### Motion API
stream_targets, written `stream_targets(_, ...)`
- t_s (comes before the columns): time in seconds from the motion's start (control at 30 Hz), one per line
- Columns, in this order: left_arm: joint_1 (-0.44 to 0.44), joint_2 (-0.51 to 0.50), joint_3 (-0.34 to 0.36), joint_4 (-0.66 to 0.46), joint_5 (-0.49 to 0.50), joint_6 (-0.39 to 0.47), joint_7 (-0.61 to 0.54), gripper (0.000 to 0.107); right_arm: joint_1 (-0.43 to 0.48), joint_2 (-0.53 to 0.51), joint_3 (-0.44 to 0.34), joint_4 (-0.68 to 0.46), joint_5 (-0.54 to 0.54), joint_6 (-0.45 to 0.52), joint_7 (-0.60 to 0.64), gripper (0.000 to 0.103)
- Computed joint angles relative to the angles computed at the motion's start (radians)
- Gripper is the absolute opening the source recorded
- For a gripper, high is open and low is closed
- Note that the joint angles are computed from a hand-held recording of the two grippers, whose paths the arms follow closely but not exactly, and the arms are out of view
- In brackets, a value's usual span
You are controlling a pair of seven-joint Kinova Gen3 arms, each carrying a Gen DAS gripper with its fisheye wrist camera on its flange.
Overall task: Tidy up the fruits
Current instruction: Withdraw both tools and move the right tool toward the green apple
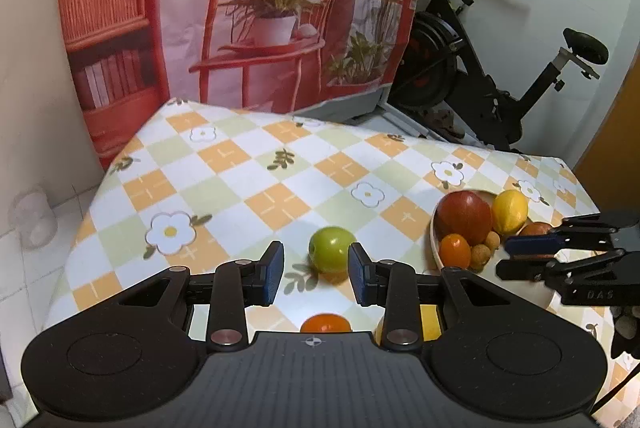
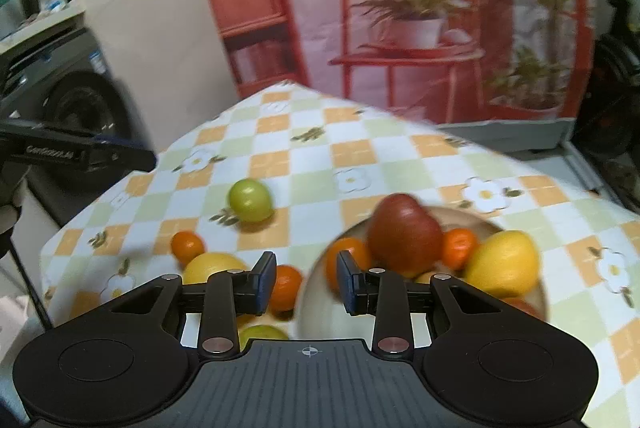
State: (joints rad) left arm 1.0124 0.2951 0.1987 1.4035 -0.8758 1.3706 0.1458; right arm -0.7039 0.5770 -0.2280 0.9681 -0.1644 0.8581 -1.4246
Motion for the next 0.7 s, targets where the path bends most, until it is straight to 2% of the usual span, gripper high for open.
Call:
stream_targets(0.37, -0.042, 0.031, -0.020, 0.046, 0.043, -0.224, -0.023, 0.037, -0.032, 0.011, 0.018, -0.028, 0.031, 0.044, -0.032, 0.031)
stream_targets(0.53, -0.030, 0.040, -0.035, 0.051, 0.049, -0.268, -0.004, 0.037, -0.032, 0.001, 0.022, -0.010, 0.039, 0.056, -0.043, 0.031)
stream_targets(0.7, -0.012, 0.056, -0.039, 0.028, 0.057, -0.266, -0.038, 0.037, -0.021, -0.042, 0.017, 0.081, 0.029, 0.009, -0.086, 0.031)
